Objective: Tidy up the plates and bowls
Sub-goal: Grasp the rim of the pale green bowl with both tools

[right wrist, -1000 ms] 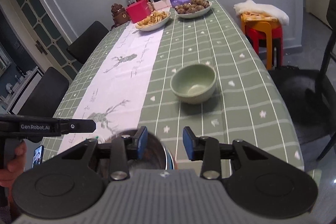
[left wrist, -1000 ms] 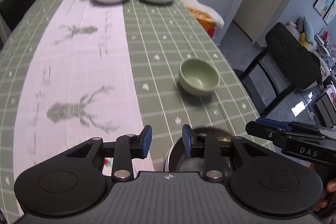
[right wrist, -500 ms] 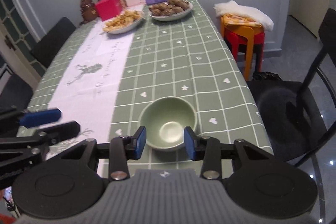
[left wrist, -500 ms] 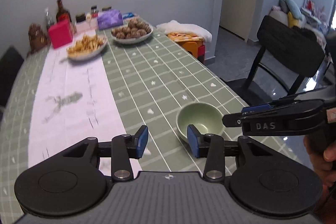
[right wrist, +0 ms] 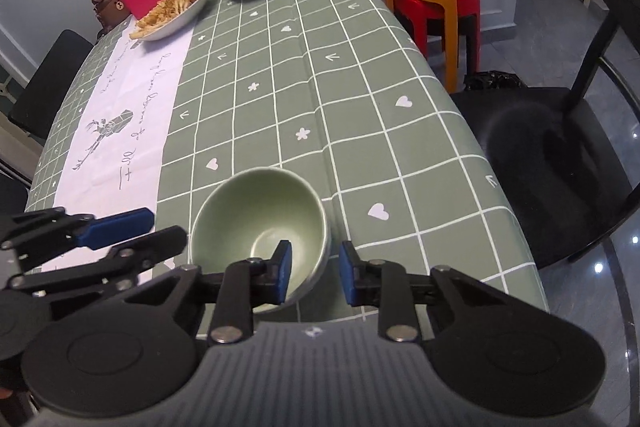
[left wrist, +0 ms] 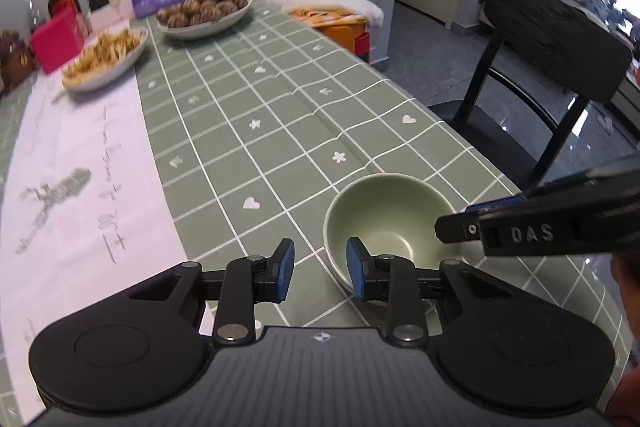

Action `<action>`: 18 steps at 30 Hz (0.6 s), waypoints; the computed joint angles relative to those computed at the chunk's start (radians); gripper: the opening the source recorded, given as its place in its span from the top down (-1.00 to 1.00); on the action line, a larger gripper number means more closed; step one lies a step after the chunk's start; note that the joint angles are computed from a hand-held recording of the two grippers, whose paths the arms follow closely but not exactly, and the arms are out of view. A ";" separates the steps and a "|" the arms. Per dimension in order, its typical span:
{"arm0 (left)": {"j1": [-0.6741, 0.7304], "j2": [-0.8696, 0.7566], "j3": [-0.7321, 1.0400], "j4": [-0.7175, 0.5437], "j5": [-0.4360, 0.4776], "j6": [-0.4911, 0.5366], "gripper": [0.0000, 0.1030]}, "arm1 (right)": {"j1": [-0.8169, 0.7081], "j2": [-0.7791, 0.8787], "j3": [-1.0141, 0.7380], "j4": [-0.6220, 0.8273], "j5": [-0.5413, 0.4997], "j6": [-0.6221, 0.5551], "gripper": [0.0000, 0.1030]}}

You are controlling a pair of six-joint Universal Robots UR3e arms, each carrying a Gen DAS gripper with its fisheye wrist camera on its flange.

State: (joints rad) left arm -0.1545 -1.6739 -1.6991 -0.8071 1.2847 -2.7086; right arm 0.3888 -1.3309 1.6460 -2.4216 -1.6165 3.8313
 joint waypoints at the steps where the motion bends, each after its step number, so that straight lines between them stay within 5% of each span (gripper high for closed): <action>1: 0.002 -0.020 0.013 -0.009 -0.007 -0.009 0.34 | 0.001 0.013 -0.014 0.008 0.000 -0.005 0.51; 11: -0.024 -0.147 0.087 -0.011 0.005 -0.051 0.35 | -0.037 0.099 -0.082 0.041 0.052 -0.002 0.66; 18: -0.041 -0.197 0.131 -0.044 0.012 -0.073 0.65 | -0.034 0.115 -0.099 0.060 0.043 -0.013 0.81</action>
State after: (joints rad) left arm -0.1959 -1.8714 -1.5685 -0.8515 1.2970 -2.7820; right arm 0.3549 -1.2159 1.5466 -2.3619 -1.5738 3.8187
